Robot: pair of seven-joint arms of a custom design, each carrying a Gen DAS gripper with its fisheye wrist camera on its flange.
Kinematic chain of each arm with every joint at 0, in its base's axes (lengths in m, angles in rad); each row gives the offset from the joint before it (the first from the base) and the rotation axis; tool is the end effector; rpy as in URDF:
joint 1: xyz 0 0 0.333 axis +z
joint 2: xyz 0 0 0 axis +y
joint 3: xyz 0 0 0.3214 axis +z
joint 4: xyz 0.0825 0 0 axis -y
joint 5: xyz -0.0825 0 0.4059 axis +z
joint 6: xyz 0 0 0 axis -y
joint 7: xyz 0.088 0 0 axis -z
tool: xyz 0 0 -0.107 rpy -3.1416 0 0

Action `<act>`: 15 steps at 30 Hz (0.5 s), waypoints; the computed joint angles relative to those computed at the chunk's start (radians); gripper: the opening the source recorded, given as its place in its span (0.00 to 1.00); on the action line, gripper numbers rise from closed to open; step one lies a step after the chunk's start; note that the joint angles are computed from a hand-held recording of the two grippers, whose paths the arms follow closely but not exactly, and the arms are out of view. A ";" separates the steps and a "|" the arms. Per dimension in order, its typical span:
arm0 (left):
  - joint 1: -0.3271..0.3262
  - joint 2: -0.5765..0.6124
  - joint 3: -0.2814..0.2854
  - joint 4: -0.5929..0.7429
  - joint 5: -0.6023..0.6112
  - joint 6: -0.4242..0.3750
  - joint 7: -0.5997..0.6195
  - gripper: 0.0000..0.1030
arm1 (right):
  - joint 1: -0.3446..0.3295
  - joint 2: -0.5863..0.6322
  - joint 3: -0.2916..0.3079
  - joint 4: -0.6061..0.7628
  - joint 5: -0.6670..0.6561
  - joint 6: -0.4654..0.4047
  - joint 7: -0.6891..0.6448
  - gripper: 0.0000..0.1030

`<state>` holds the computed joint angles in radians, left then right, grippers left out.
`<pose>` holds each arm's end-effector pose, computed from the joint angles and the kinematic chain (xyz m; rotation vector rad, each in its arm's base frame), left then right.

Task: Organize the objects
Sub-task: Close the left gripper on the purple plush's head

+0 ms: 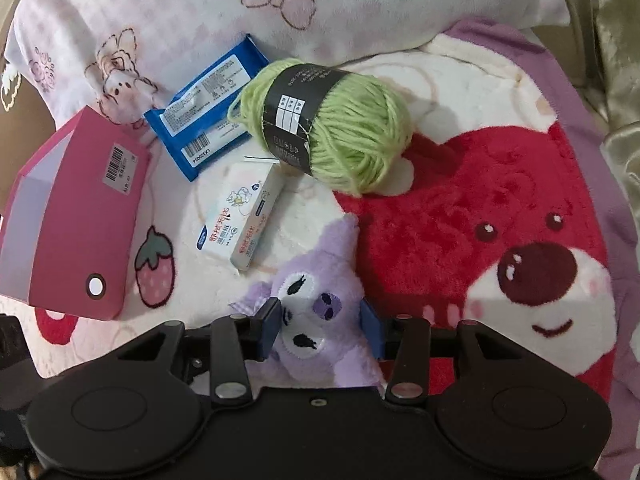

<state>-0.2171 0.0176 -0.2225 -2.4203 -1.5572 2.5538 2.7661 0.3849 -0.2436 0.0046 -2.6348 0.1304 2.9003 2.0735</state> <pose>0.4611 -0.2016 0.2920 1.5617 -2.1124 1.1770 0.4362 0.1706 0.3733 -1.6373 2.0683 -0.1498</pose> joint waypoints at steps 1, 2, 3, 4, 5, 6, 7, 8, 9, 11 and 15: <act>-0.001 -0.001 -0.001 -0.002 -0.009 0.002 0.011 0.34 | 0.000 0.001 0.000 0.002 0.001 -0.004 0.002 0.47; -0.002 -0.002 -0.001 -0.003 -0.010 0.003 0.011 0.34 | -0.003 0.004 0.003 0.006 -0.002 -0.009 0.008 0.47; -0.003 -0.003 -0.001 -0.004 -0.008 0.003 0.010 0.34 | -0.010 0.010 0.012 0.011 -0.013 -0.013 0.021 0.47; -0.004 -0.004 -0.002 -0.005 -0.004 0.004 0.009 0.34 | -0.017 0.009 0.020 0.011 -0.027 -0.017 0.034 0.47; -0.005 -0.004 -0.003 -0.006 0.004 0.005 0.009 0.34 | -0.028 0.010 0.031 0.014 -0.048 -0.026 0.053 0.47; -0.008 -0.003 -0.004 -0.006 0.022 0.008 0.009 0.34 | -0.036 0.010 0.039 0.018 -0.068 -0.045 0.070 0.48; -0.012 -0.001 -0.007 -0.007 0.033 0.020 0.012 0.34 | -0.036 0.010 0.039 0.022 -0.074 -0.061 0.074 0.48; -0.013 -0.003 -0.008 -0.009 0.021 0.024 0.023 0.34 | -0.035 0.010 0.040 0.022 -0.077 -0.065 0.080 0.48; -0.014 -0.006 -0.008 -0.012 0.013 0.026 0.031 0.34 | -0.037 0.007 0.042 0.020 -0.086 -0.064 0.084 0.48; -0.018 -0.010 -0.009 -0.014 0.016 0.034 0.033 0.34 | -0.034 0.009 0.039 0.021 -0.088 -0.066 0.084 0.48; -0.018 -0.009 -0.005 -0.015 -0.009 0.020 0.056 0.34 | 0.009 0.015 -0.003 0.020 -0.009 -0.060 -0.001 0.51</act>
